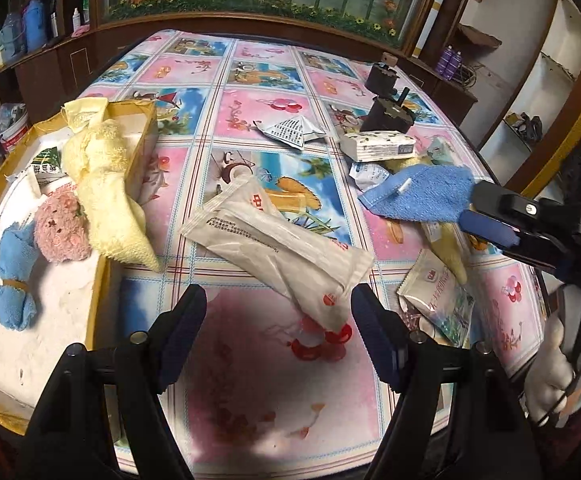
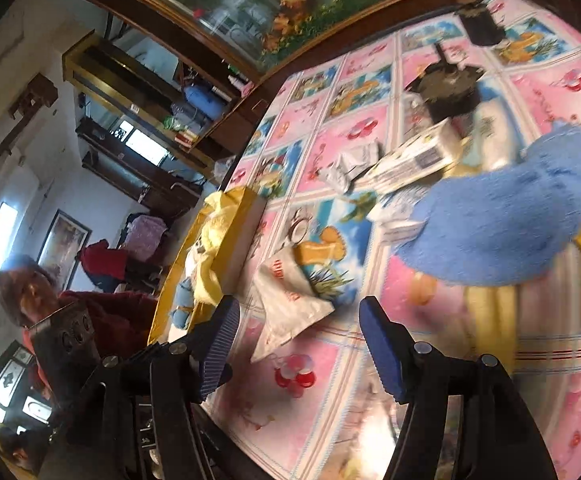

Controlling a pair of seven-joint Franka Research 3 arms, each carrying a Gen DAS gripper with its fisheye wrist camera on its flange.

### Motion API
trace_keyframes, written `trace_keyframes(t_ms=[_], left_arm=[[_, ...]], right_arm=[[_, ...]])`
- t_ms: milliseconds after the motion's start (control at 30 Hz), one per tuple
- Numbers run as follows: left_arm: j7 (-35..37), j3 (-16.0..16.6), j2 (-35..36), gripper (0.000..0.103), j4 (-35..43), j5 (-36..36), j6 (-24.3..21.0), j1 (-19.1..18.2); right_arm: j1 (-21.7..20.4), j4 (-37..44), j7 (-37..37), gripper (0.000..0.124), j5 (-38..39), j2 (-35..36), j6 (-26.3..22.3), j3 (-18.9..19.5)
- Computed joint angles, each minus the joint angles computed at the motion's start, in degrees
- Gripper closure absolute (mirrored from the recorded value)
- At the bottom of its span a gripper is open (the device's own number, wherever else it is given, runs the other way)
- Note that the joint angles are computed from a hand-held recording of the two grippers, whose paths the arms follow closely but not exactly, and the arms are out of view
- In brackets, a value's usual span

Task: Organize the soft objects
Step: 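Move left tool to the white plastic bag while right tool nears the blue towel, then grasp the white plastic bag with left tool while right tool grasps the yellow cracker packet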

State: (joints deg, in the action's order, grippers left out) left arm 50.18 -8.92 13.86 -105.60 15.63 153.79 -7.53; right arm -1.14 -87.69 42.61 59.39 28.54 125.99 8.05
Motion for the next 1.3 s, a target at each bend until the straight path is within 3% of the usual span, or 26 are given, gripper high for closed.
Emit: trace_keyframes(t_ms=[100, 300, 400, 433, 500, 567, 800, 933, 1100, 1200, 1300], left_arm=[[-0.92, 0.28, 4.06, 0.028, 5.39, -0.61, -3.38, -0.3], [-5.35, 3.76, 12.67, 0.027, 18.62, 7.9, -12.96, -4.61], [-1.28, 2.54, 15.78, 0.027, 22.61, 8.52, -15.32, -4.51], [1.17, 1.27, 16.37, 0.028, 22.83, 6.62, -14.74, -3.51], [1.64, 1.9, 15.67, 0.051, 20.98, 7.99, -11.71, -4.15], [4.74, -0.08, 14.57, 0.06, 18.87, 4.63, -8.64, -2.21], [9.27, -1.75, 11.78, 0.06, 13.64, -2.02, -3.48, -0.51], [7.4, 0.14, 11.94, 0.059, 13.92, -0.15, -3.57, -2.44], [5.97, 1.22, 12.34, 0.058, 14.41, 2.91, -3.78, -3.75], [6.47, 0.63, 12.2, 0.058, 13.96, 2.35, -2.98, -3.06], [7.66, -0.23, 11.7, 0.058, 13.1, 0.89, -2.28, -2.18]], right_arm=[[-1.43, -2.29, -1.35, 0.056, 2.49, -1.88, 2.34, -0.54], [-3.07, -3.6, -2.98, 0.056, 4.89, -3.12, 4.03, -1.58], [-3.81, -4.83, -4.64, 0.056, 6.28, -4.27, 6.78, -2.26], [-4.14, -5.01, -5.01, 0.056, 6.7, -4.53, 7.74, -2.59], [-4.39, -4.78, -4.67, 0.056, 6.71, -4.4, 10.35, -3.34], [-4.83, -3.38, -2.77, 0.054, 5.56, -3.29, 11.77, -4.02], [-5.4, 1.4, 6.53, 0.054, -1.57, 1.77, 15.69, -4.61], [-4.18, 3.3, 11.39, 0.054, -8.45, 4.48, 19.12, -4.68], [1.1, 4.1, 12.33, 0.053, -21.92, 7.15, 28.56, -6.37], [3.03, 5.1, 12.24, 0.049, -30.16, 8.94, 30.32, -7.34], [1.28, 5.08, 9.9, 0.046, -31.9, 9.21, 30.48, -4.83]])
